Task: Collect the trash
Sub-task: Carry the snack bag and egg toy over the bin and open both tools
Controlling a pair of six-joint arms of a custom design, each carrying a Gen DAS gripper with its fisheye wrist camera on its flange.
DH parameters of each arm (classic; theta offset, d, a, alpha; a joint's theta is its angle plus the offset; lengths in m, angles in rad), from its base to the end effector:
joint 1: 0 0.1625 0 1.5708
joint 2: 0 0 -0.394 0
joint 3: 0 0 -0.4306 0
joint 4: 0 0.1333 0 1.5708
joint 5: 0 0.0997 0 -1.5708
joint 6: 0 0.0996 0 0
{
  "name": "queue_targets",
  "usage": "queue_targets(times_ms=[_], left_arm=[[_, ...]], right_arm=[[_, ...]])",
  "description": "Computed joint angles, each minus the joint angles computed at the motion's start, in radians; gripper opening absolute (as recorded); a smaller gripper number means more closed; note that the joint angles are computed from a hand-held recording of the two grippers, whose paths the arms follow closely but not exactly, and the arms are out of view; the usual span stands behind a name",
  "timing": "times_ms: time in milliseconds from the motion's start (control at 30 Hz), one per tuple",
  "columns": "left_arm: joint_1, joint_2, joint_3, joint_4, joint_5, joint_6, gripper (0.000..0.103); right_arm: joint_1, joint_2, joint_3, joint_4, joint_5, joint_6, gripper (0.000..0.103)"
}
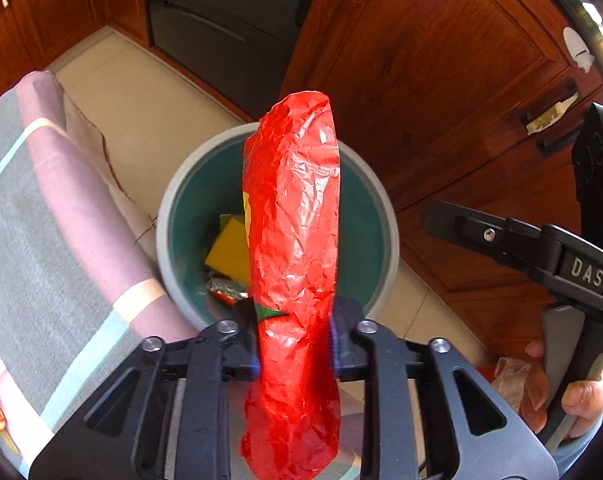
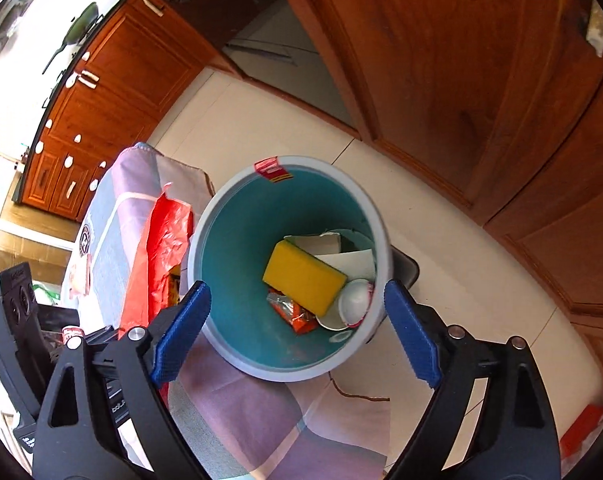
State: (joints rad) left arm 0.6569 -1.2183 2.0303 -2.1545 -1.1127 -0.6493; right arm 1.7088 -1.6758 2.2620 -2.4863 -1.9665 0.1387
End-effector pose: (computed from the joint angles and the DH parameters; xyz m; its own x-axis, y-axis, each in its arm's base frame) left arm -0.2949 -0.4514 0.1102 -0.8395 0.2548 -0.4799 0.3311 0.9402 -0.0802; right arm 0.1547 -0.4242 0.2614 -0.9402 0.1262 0.3165 -0.0002 0.9288 -0.3707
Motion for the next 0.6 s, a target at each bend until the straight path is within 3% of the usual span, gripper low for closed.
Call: queue_targets(times_ms=[33,67,200,600], left_arm=[[0.0,0.01,-0.003,-0.009,0.003,0.005,0.045],[0.001,0.019,-0.007,-0.019,0.009,0.014,0.058],[0.006,0.032,-0.013,-0.024,0.037,0.014,0.088],[-0.014,-0.039,0.028,0.025,0.039,-0.066,0.097]], right_arm=[[0.0,-0.002,-0.001,0.001,-0.003,0.001,0.084],[-0.002,-0.005,-0.001,0.001,-0.005,0.002,0.084],[-0.004,-0.013,-0.001,0.0,-0.012,0.006,0.084],[0.004,0.016,-0.011,0.027,-0.021,0.032,0.086]])
